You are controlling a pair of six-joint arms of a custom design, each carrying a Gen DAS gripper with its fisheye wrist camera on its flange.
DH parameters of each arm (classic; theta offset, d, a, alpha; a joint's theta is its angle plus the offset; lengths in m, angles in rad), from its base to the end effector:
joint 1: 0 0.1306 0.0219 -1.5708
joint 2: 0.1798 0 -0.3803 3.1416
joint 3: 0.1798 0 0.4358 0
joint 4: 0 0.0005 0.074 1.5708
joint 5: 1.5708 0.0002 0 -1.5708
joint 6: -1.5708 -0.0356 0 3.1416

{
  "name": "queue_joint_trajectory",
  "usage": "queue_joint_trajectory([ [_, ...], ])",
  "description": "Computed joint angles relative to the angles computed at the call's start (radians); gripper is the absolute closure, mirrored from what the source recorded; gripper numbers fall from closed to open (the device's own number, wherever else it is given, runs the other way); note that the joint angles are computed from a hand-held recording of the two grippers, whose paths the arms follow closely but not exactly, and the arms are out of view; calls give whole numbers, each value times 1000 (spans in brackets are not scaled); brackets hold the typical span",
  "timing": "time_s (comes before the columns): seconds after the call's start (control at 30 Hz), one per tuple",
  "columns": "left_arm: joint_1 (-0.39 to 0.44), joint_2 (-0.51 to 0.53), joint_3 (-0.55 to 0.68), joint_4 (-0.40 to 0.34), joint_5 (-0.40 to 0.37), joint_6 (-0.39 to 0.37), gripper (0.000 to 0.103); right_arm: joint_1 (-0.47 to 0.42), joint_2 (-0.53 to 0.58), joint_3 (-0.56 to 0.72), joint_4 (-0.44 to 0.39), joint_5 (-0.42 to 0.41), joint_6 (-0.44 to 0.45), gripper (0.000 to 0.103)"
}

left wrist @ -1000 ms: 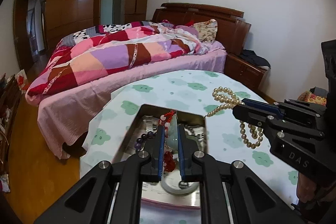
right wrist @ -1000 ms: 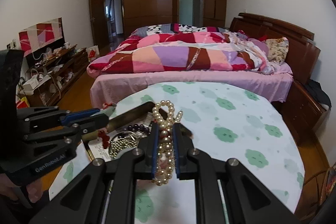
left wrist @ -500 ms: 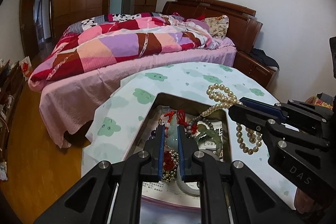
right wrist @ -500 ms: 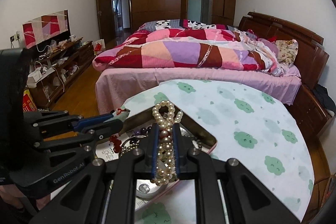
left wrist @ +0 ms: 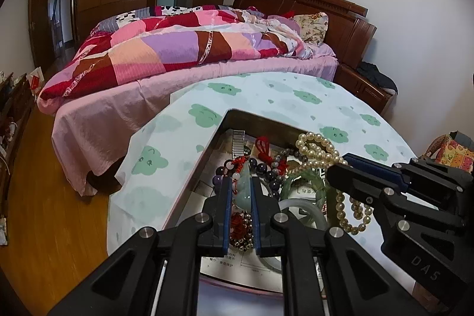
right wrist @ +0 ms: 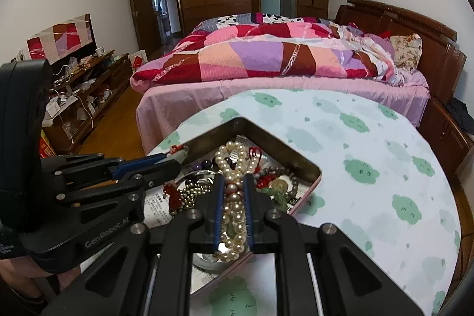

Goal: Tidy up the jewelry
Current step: 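Lower the pendant and pearls into the tin and open both tools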

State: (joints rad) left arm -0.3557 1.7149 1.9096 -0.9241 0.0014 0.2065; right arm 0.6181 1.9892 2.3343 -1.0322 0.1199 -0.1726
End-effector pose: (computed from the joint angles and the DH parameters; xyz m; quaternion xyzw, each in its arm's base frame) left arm 0.6111 -0.2276 0.5023 0.0683 0.9102 -0.1139 0.3922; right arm 0.5982 0.4195 0.5228 -0.1743 0.8857 0.1144 0.4148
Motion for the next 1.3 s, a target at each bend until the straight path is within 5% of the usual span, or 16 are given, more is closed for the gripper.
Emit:
queue_joint_trajectory([
  [0.83, -6, 27, 11, -41, -19, 7, 92, 1, 7, -25, -34, -46, 3, 87],
  [0.93, -6, 14, 11, -37, -42, 11, 74, -3, -21, -61, 0, -45, 1, 62],
  [0.97, -6, -1, -2, -19, -58, 18, 58, -4, -40, -85, 23, -42, -5, 51],
  [1.0, -7, -11, -10, -6, -72, 24, 42, -5, -56, -104, 40, -36, -10, 49],
  [1.07, -7, -34, -29, 26, -107, 39, 30, -5, -72, -116, 48, -12, -14, 49],
  [1.3, -11, -78, -41, 59, -133, 48, 30, -8, -147, -190, 122, 58, -36, 44],
])
